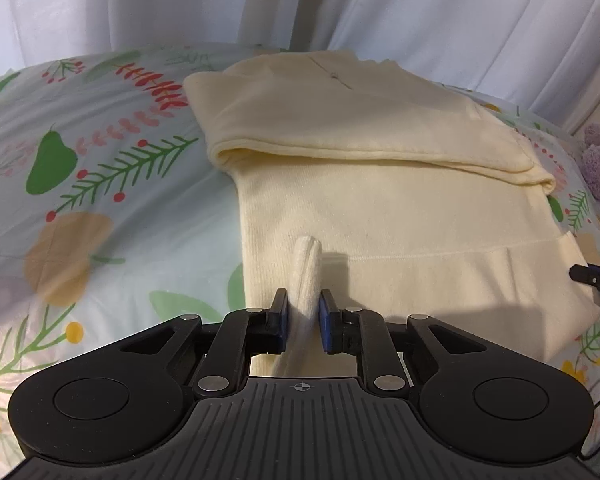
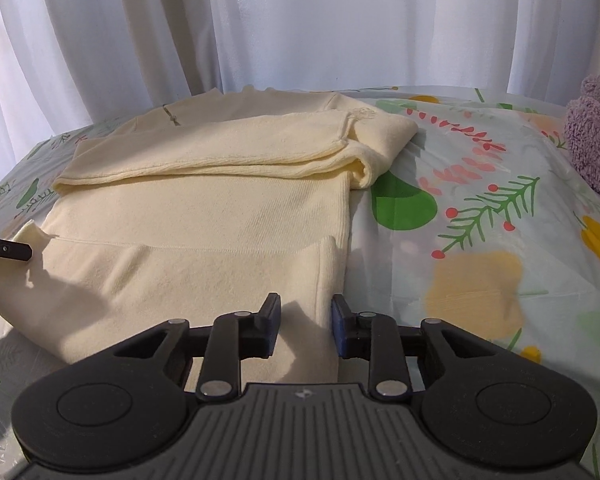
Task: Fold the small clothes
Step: 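Pinch the sweater side edge with the left tool while the right tool pinches the hem, then release, then grasp the hem with both tools and lift it toward the collar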
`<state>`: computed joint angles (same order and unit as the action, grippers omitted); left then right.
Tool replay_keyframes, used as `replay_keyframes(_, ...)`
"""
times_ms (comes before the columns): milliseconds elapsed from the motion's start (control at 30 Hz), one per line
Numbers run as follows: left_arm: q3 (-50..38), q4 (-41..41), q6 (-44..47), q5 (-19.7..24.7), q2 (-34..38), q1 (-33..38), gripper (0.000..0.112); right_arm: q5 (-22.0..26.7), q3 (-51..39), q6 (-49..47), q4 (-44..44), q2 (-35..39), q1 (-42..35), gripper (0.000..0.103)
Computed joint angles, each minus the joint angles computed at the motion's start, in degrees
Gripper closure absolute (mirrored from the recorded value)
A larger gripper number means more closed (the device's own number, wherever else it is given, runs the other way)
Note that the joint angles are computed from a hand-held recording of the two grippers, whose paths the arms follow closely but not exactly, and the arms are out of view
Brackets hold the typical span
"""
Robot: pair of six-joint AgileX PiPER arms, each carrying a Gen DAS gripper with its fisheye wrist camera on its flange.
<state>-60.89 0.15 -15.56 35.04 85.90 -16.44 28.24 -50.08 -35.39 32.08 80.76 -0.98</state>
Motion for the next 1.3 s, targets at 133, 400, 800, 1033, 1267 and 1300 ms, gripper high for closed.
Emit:
replay_keyframes(133,-1.9,6.92,-3.52,2.18,0.43,-2.51,0.102,-1.54,-0.27,3.19,-5.85,-0.51,2.29,0.095)
replay_keyframes(400,-10.38,7.2,-1.49,-3.66,-1.6,-1.24,0.103,-2.8,-6.84,-0.64,-2.92,-1.72,2.44,0.096)
replay_keyframes(800,-41.07,12.21,-2.01,3.8,30.03,1.24,0.101,-5.25,-31.6,24.47,-20.68,25.53,5.74,0.096)
replay_keyframes(1033,-31.26,-0.4,11.44,-2.21,25.69,3.32,0.074,-1.49,-29.94,12.08,-11.61,24.39,4.28,0.085)
replay_keyframes(1267,-30.45,12.91,2.1,-2.8,24.02,-0.13,0.103,-4.25,-28.15,17.62,-22.6,23.19,7.2,0.096)
replay_keyframes(1300,-29.77,13.07,2.56,-4.2,22.8,-0.18,0.103,-4.71,-28.1,18.24,-23.96,22.81,7.54,0.096)
